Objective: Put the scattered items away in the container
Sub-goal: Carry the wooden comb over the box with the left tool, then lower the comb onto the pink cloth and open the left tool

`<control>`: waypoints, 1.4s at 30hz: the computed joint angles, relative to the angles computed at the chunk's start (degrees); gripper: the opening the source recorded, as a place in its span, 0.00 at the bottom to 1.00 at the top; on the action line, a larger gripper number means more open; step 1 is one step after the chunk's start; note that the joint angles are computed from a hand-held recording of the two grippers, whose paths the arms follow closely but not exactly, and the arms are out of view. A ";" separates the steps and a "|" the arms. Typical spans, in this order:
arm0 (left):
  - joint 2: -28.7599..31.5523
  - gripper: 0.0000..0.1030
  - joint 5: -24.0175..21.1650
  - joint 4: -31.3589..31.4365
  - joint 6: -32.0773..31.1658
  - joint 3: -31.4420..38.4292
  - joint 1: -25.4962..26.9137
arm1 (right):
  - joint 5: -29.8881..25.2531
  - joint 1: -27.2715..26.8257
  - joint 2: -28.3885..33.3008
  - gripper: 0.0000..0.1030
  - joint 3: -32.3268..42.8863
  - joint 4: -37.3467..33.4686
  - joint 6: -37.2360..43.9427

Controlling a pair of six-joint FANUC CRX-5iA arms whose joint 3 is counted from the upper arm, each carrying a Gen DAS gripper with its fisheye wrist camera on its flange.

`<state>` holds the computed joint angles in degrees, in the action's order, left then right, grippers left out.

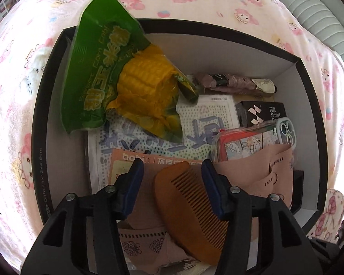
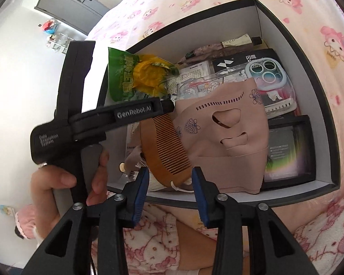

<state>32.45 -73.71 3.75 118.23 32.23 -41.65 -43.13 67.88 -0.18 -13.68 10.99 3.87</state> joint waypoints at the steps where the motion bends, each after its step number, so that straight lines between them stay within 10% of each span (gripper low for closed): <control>1: -0.92 0.51 1.33 1.42 -0.38 -1.73 0.38 | -0.22 0.12 0.15 0.33 0.07 0.41 0.01; 5: -6.85 0.45 12.48 12.24 -1.31 -14.15 2.68 | -0.78 0.39 0.62 0.34 0.46 1.10 -0.11; 7: -8.71 0.21 15.66 12.80 -2.14 -16.89 2.71 | -0.62 0.46 0.47 0.34 0.25 1.28 -0.51; 16: -13.90 0.07 31.83 26.21 -8.99 -25.34 2.51 | 5.05 0.40 -2.16 0.34 -4.63 4.82 -6.97; 24: -15.09 0.07 39.93 17.43 1.25 -21.91 -0.75 | 2.42 0.40 -4.57 0.34 -7.33 9.15 -14.98; 28: -16.37 0.08 29.73 -1.27 17.09 -18.34 -3.69 | 3.31 -0.28 -6.32 0.34 -9.96 10.18 -18.73; 42: -15.45 0.31 12.26 -7.18 21.11 -15.38 -4.25 | -0.87 -0.36 -5.91 0.35 -8.72 14.33 -18.18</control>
<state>17.01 -61.44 -3.43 139.34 16.85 -45.89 -44.00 67.53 -6.09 -22.40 25.32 -14.31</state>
